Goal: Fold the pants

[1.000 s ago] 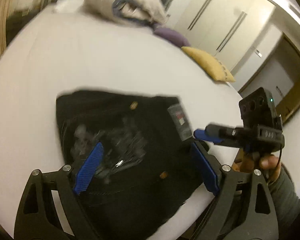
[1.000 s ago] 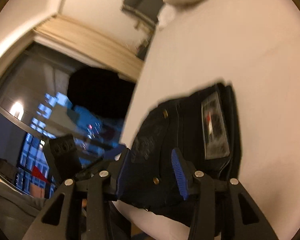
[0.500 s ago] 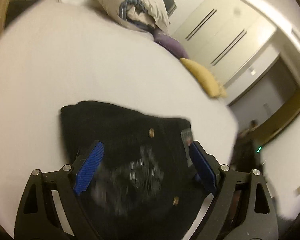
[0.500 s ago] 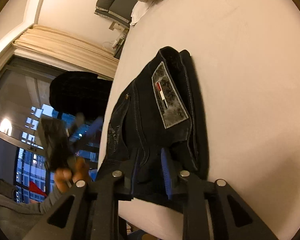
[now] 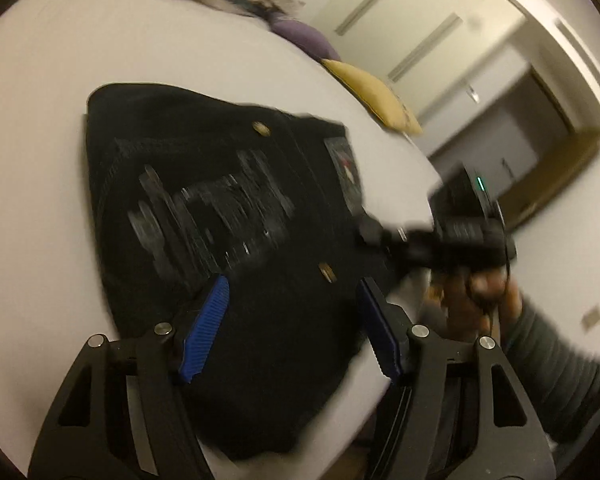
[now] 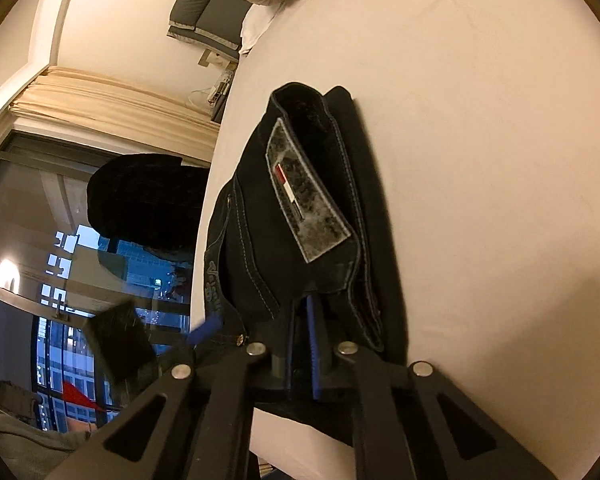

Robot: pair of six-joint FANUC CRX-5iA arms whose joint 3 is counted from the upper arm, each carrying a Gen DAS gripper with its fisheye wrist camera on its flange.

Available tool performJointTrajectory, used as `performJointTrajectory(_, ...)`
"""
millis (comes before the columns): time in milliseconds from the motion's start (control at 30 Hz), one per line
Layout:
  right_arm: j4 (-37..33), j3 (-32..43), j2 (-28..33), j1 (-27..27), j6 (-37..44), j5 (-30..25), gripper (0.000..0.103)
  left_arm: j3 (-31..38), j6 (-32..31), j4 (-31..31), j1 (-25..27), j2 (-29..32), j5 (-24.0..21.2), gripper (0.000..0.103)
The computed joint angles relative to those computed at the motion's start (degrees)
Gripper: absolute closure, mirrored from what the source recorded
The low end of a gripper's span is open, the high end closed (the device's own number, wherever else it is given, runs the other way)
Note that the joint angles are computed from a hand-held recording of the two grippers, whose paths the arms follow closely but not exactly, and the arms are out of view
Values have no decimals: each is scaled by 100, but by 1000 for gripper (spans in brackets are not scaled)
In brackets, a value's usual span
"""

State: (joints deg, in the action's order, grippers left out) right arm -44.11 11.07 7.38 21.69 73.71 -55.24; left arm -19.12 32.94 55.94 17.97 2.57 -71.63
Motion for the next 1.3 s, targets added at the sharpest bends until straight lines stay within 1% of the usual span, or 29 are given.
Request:
performJointTrajectory(100,224,-148,-116,153,-5,247,97,-230,-253,-47,151,-259,-63,38)
performJointTrajectory(133,296,-164,-139,184,-31,275,97,-266,-339,-84,151,-288,-20,38)
performJointTrajectory(167,514,-167,-179,279,-144,286,97,-325,-482,-155,135,-349,80,38)
performJointTrajectory(233,769,-72,-245,400,-201,213,84,-439,-619,-285,67,-509,290,38)
performJointTrajectory(267,804,-51,-311,433,-163,246,66,-284,-484,-319,-86,-389,404,37)
performJointTrajectory(300,863,-75,-416,473,-117,338,48,-207,-378,-359,-88,-373,324,37)
performJointTrajectory(367,946,-107,-617,452,59,500,37,-75,-243,-209,77,-325,2,36)
performJointTrajectory(400,953,-95,-637,410,99,514,37,-34,-176,-125,159,-313,-56,26)
performJointTrajectory(433,977,-18,-608,340,100,473,36,2,-80,-64,243,-300,-49,12)
performJointTrajectory(467,1024,82,-528,266,36,391,36,20,27,13,327,-281,41,7)
performJointTrajectory(500,1043,175,-430,189,-33,294,36,20,83,96,400,-247,97,3)
performJointTrajectory(533,1007,317,-287,101,-78,160,36,74,211,100,459,-158,161,3)
performJointTrajectory(567,869,489,-104,-19,-56,-13,36,218,460,-63,507,-41,196,3)
performJointTrajectory(600,751,629,53,-97,-37,-149,36,373,712,-186,542,116,156,3)
performJointTrajectory(633,690,760,205,-143,-64,-290,36,502,877,-177,493,260,108,3)
performJointTrajectory(667,650,912,379,-166,-109,-453,36,633,1037,-163,499,452,-51,3)
performJointTrajectory(733,567,1208,706,-187,-138,-772,36,872,1392,-366,470,665,-158,3)
performJointTrajectory(800,628,1410,921,-162,-195,-981,36,1159,1573,-516,343,932,-297,3)
performJointTrajectory(867,557,1573,1050,-164,-96,-1049,36,1352,1717,-747,211,1047,-220,5)
performJointTrajectory(967,657,1796,1207,-105,-101,-1267,36,1626,1956,-925,98,1224,-212,6)
performJointTrajectory(1000,703,1822,1218,-84,-72,-1305,38,1728,2050,-970,50,1304,-226,9)
performJointTrajectory(1033,812,1877,1253,-37,-91,-1351,41,1824,2123,-1022,1,1368,-215,20)
performJointTrajectory(1067,945,1918,1280,14,-150,-1399,49,1923,2206,-1122,-16,1404,-239,29)
performJointTrajectory(1100,1013,1929,1291,34,-204,-1405,53,2047,2338,-1268,-87,1475,-206,43)
performJointTrajectory(1133,1087,1884,1258,58,-280,-1375,56,2119,2412,-1378,-85,1483,-206,54)
performJointTrajectory(1167,1150,1815,1211,80,-303,-1341,61,2186,2490,-1449,-91,1512,-216,57)
performJointTrajectory(1200,1310,1778,1172,155,-343,-1301,64,2224,2545,-1508,-86,1517,-211,64)
performJointTrajectory(1233,1461,1817,1180,228,-387,-1288,66,2278,2626,-1590,-136,1516,-197,67)
performJointTrajectory(1300,1838,1833,1143,410,-459,-1265,77,2313,2636,-1689,-151,1478,-182,72)
